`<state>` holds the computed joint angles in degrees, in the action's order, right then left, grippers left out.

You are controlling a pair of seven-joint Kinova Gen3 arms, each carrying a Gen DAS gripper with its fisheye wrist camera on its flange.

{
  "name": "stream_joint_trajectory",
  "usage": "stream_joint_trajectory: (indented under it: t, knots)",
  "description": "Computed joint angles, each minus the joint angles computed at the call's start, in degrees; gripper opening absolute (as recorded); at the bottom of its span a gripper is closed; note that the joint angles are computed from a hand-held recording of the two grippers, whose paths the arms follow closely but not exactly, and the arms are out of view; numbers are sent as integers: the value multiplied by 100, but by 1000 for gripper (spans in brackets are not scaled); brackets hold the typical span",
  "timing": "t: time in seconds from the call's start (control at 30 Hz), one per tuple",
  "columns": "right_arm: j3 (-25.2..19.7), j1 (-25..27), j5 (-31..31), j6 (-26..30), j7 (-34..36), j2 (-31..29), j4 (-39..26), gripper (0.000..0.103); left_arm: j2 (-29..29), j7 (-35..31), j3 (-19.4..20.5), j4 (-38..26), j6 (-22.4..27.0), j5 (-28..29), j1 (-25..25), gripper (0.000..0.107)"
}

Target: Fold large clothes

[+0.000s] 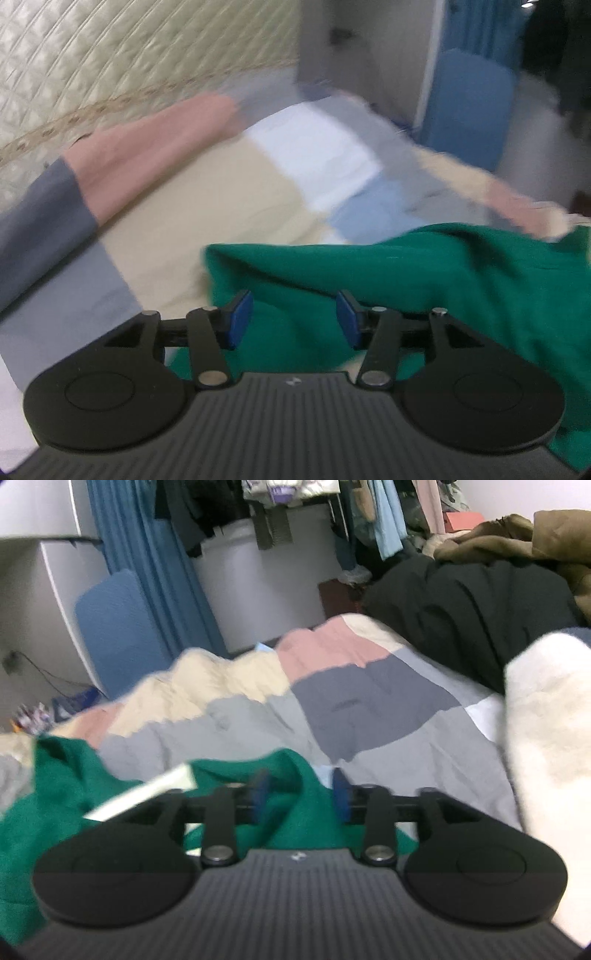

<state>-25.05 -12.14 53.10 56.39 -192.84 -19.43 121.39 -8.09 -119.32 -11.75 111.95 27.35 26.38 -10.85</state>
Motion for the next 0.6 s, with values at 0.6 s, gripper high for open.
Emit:
stream_joint_trajectory:
  t: [0.6]
  knots:
    - [-1811,-37,-768,-549,1154,-403,-900,60,-2791,690,274,1548,492,-654,1738,56]
